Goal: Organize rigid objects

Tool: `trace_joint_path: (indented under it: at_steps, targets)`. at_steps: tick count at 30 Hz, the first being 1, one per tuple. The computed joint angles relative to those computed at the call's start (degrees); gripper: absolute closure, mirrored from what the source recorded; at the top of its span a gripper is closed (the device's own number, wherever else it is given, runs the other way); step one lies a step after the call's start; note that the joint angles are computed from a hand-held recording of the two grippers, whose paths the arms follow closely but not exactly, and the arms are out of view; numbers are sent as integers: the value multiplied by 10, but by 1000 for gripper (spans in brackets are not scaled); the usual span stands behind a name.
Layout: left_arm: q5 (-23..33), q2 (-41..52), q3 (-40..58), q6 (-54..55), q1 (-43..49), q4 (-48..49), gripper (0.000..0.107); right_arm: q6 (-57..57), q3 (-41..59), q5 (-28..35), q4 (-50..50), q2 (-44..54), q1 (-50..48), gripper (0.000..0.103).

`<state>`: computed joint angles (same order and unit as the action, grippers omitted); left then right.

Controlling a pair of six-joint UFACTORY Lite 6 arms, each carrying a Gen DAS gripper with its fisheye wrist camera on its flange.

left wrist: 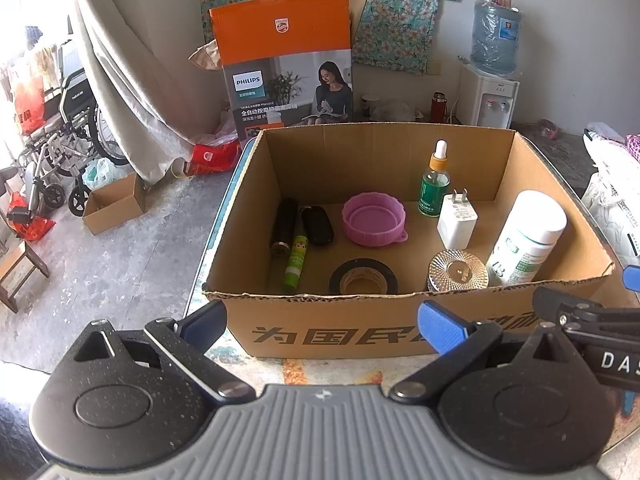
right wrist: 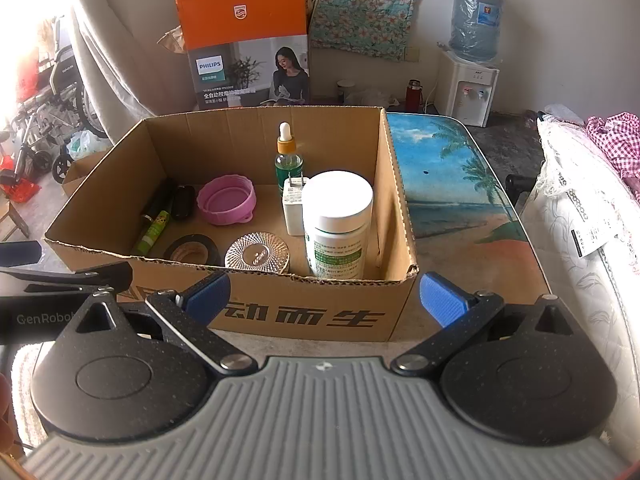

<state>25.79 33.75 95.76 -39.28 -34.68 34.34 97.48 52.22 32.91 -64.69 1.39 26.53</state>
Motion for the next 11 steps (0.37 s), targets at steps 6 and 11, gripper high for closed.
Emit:
trace_joint_path:
  at_steps: [6, 11]
  targets:
    - [2, 1, 3, 0, 0, -1, 5, 0, 0, 0, -1, 1, 0, 1]
    - [0, 2, 3, 4, 2, -4, 5, -5, 3, 0, 2, 1, 1, 1]
